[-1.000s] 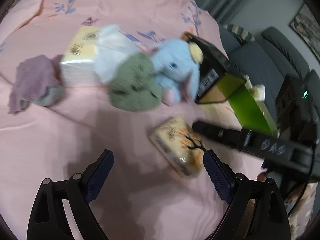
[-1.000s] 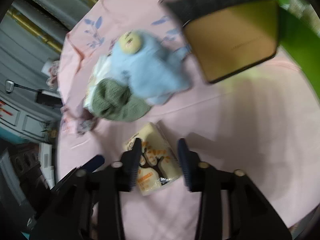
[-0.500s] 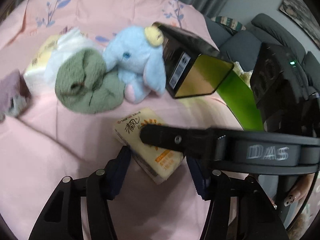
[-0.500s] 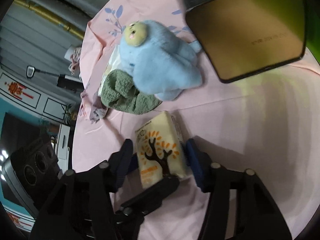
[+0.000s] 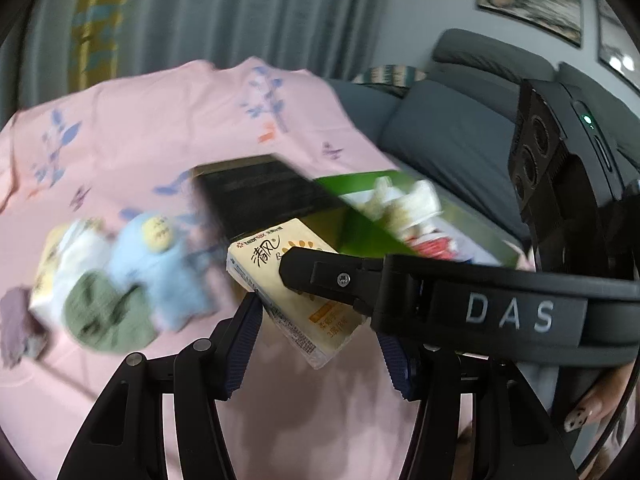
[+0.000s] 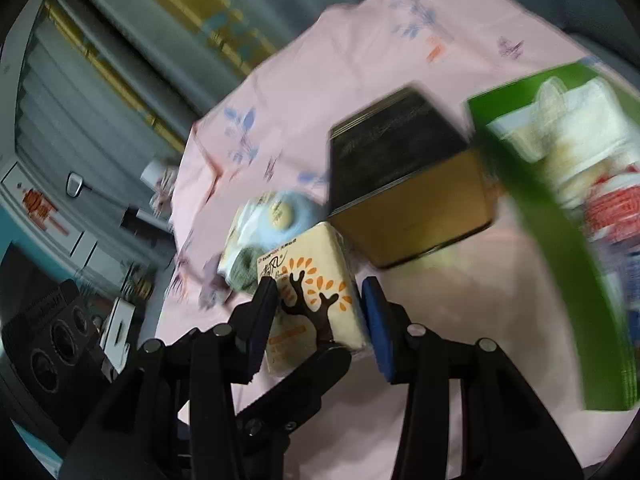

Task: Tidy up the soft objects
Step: 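Carry the tree-printed pack into the green box and open the right tool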

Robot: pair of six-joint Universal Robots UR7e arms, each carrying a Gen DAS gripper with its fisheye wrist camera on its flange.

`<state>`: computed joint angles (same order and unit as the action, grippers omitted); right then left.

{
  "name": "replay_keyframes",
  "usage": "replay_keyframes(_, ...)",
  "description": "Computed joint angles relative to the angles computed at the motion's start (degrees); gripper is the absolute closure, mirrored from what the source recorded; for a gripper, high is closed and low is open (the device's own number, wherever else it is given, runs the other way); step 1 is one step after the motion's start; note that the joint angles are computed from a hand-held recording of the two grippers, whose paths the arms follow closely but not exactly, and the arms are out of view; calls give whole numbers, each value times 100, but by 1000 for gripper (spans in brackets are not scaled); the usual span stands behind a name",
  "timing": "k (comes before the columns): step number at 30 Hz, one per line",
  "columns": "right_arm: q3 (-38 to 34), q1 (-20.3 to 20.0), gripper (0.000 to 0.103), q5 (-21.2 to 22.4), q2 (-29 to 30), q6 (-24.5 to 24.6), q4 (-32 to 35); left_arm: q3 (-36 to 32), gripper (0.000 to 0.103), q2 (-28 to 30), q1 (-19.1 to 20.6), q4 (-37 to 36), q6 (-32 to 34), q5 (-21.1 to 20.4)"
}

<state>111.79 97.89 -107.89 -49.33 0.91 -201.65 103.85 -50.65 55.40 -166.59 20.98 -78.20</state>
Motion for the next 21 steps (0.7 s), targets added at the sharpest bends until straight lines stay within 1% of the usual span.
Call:
replay_keyframes(3,395,-162,60,46,-285,3,-596,-113,45,176,-157,95,105,-211)
replay_keyframes(5,600,-269,60,99,-433,16,-989,-145,45,337,-294,-36,235,-377)
replay_keyframes(8,939,-390,60,-13,-633,23,-1671,-266,45,574,-435,-22,408,-725)
replay_keyframes(10,1189,-525,60,-3,-782,92,-2077,-367,45,742,-526,41,529,-961)
replay_keyframes(12,1361,-636,60,-23,-847,152,-2501,-458,45,877,-579,75,617,-1107)
replay_keyframes(14,1428,-710,60,-135,-877,237,-2724,-571,45,1042,-662,155,627,-1182)
replay_keyframes(18,1403,-820,60,-524,-863,565,-2915,-810,45,1300,-737,394,628,-1243)
replay_keyframes(20,1366,-875,60,-589,-817,666,-2984,-918,45,1443,-744,406,610,-1249)
replay_keyframes(21,1376,-932,60,-552,-808,719,-3023,-929,45,1479,-758,407,588,-1217)
